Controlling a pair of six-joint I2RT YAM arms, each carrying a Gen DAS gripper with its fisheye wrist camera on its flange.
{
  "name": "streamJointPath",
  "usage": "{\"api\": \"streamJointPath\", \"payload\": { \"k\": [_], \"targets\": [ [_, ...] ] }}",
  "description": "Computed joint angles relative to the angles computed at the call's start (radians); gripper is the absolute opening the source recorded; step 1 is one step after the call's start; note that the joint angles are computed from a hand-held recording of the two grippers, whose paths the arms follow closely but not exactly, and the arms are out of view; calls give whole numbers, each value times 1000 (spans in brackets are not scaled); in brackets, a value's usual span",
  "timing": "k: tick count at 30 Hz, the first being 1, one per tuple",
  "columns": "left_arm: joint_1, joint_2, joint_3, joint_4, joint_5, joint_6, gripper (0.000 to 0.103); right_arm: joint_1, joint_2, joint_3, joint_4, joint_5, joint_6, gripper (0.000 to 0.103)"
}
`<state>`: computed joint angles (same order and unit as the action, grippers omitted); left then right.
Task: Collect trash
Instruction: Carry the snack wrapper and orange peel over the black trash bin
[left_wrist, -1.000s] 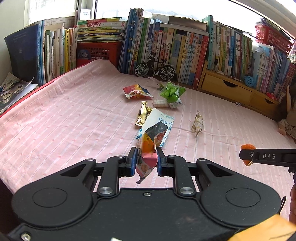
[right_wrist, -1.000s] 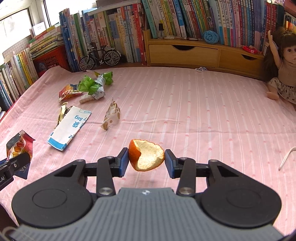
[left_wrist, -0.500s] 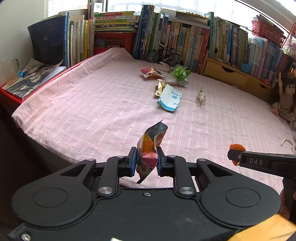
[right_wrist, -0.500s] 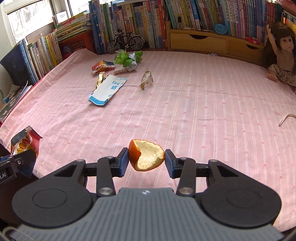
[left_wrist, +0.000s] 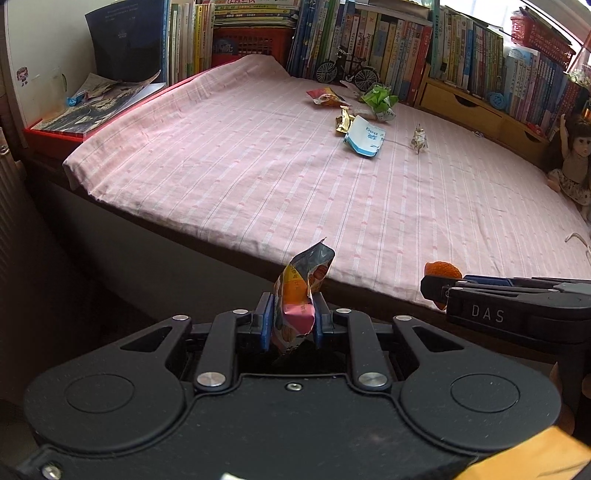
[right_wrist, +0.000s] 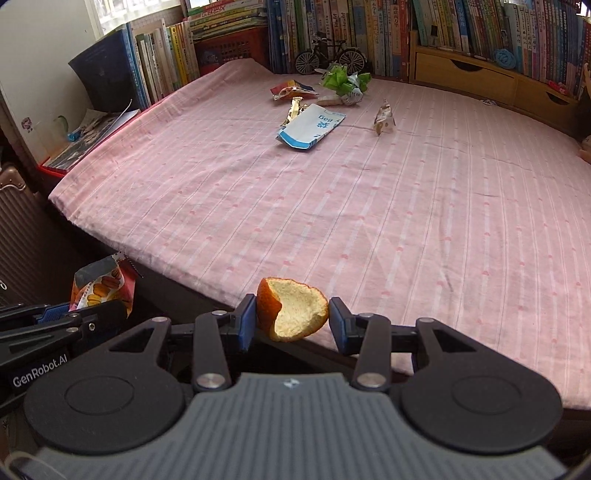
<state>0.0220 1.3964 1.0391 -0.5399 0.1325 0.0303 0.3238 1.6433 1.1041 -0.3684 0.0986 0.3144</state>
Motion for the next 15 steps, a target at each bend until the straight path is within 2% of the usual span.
{"api": "streamJointPath", "payload": {
  "k": [7,15],
  "targets": [
    [37,-23,-67,5,8,15,20,50,-1,-34,2,6,3,47],
    [68,25,-121,46,19,12,20,84,31,-67,32,-8,-19,47]
  ]
}}
